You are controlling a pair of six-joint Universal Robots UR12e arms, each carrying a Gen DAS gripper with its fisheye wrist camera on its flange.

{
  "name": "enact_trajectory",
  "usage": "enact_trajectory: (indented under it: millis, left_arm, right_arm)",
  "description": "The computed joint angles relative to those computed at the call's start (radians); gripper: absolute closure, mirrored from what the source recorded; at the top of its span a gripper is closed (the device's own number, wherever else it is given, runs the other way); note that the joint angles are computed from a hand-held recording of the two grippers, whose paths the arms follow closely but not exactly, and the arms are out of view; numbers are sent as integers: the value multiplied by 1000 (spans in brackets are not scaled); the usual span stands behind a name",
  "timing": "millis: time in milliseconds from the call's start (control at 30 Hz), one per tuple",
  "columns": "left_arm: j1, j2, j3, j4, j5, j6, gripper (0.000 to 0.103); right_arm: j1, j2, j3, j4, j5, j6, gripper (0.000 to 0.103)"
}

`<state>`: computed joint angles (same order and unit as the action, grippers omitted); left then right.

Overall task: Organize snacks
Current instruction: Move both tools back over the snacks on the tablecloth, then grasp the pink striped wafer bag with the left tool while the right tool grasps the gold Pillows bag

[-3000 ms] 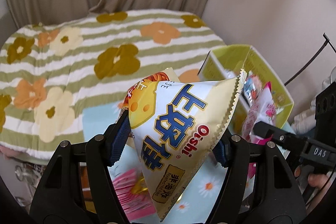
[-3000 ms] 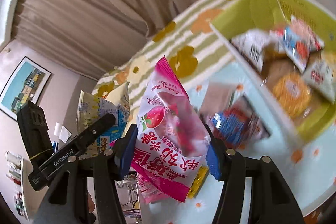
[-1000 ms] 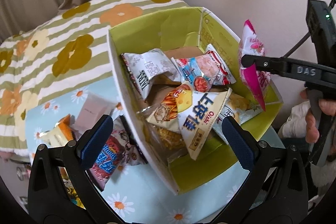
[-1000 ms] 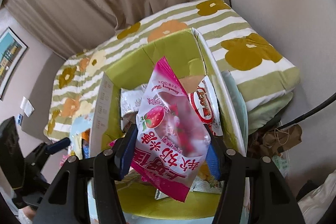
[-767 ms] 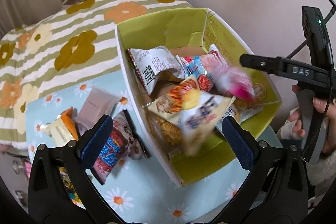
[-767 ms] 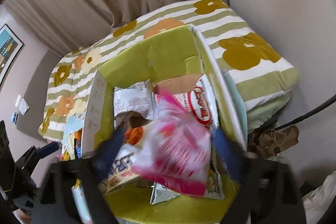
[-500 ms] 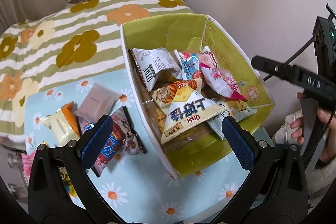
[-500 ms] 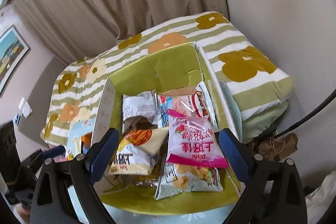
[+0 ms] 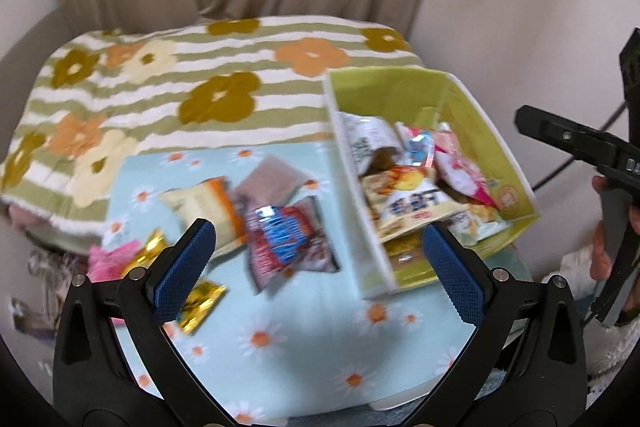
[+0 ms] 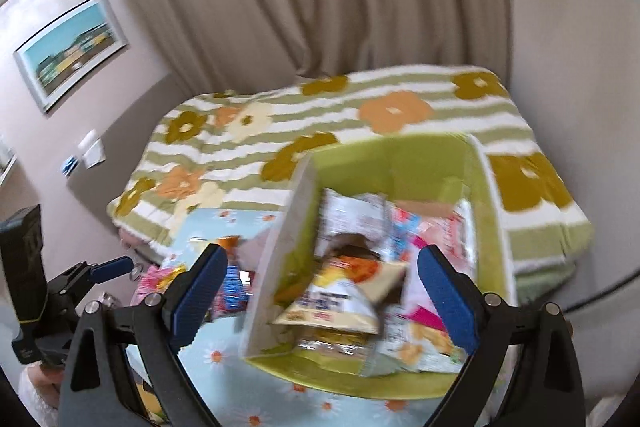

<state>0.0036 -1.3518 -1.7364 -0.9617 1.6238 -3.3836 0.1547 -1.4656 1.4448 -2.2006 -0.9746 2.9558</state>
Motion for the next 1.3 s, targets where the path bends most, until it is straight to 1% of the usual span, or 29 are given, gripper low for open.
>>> enact_trajectory:
  millis: [100,167,233,333,400,500,567,700,800,867,933,1033,1200,1233,1300]
  left_arm:
    - [35,44,-29,-16,30,-31,1]
    - [63,72,-47,-34,47,-51,1]
    - [101,107,-71,-47,50,-65,0]
    - [167,153,-104,-77,45,-71,0]
    - [217,182,-122,-106,29,-65,0]
    - [292,220,-152,-142,4,-41,0]
    - [346,238,-169,-166,-27,-22,1]
    - [432,253,-196,-194,-93,33,1]
    - [478,249,-215,-209,-138,78,1]
    - [505,237,-225,-222,-180,106,1]
    - [522,229,-234,-224,-211,132,1]
    - [536,205,-248,-220,-230,170,1]
    - [541,169,-260,-229,-255,183,1]
    - [540,162,-263,-228,-255,183,1]
    - [535,149,-266,-225,-241,171,1]
  right_arm:
    - [26,1,-2,-12,20,-29,8]
    - [48,6,-4,-21,53,-35,8]
    - [67,13,-6,-26,77,-36,8]
    - [111,27,-16,-32,70,-41,8]
    - [142,40,-25,-25,69,-42,8]
    - [187,62,-38,-17,41,-27,8]
    - [205,72,-42,-7,36,-23,8]
    - [262,99,-55,9,-28,-45,8]
    - [292,113,-57,20,-66,-65,8]
    - [311,125,-59,33,-95,-82,8]
    - [331,135,-55,41,-125,-114,8]
    - [354,144,-49,49,-166,-163,8]
    - [383,153,-38,76,-212,-283,8]
    - [388,156,-36,81,-220,-313,8]
    - [394,160,-33,81,-236,-344,8]
